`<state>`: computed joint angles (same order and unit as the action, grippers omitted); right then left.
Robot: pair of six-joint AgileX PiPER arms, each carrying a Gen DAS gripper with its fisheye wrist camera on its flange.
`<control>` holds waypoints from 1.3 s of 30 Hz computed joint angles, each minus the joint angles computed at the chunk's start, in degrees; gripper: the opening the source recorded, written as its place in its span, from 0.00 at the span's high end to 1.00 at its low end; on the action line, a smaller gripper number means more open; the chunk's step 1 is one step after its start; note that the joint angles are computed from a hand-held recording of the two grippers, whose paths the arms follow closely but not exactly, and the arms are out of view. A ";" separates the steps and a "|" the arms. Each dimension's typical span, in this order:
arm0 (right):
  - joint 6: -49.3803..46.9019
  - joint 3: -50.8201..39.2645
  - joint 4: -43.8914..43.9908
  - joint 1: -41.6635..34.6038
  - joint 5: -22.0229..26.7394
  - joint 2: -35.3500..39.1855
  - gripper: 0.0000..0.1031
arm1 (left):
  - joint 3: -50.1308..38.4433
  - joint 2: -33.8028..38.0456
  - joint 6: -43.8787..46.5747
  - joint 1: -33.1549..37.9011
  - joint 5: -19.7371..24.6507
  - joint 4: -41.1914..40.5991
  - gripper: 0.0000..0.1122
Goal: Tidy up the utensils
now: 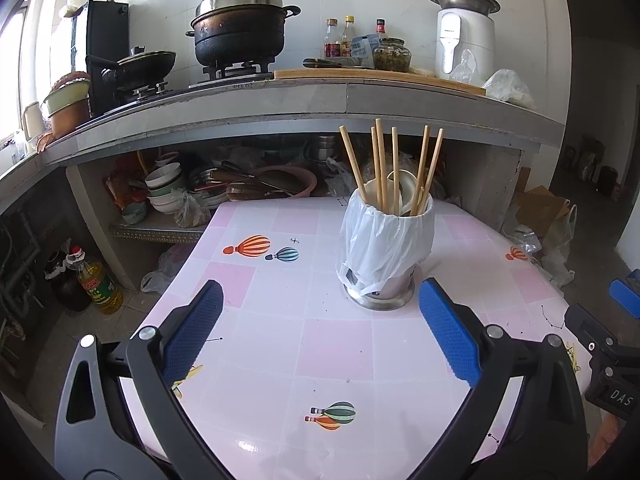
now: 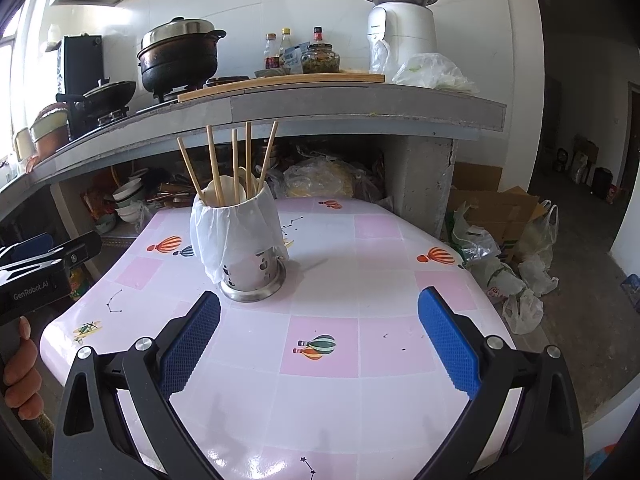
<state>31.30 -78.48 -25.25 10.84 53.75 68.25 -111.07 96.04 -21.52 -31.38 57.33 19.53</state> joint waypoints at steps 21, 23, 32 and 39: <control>-0.14 -1.46 -0.80 0.19 1.33 1.49 0.06 | 3.08 -0.82 0.20 3.34 -0.06 -1.95 0.16; -0.25 -1.63 -0.65 0.34 1.54 1.67 0.06 | 2.99 -0.82 0.21 3.32 0.05 -1.84 0.16; -0.65 -2.16 -0.80 1.53 2.05 2.40 0.06 | 2.73 -0.74 0.39 3.35 0.41 -1.93 0.16; -0.81 -2.53 -0.86 1.85 2.16 2.56 0.06 | 2.79 -0.87 1.05 3.63 0.62 -2.21 0.16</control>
<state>30.48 -81.02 -26.11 12.70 55.91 70.81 -108.28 95.17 -20.47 -27.75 57.95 17.32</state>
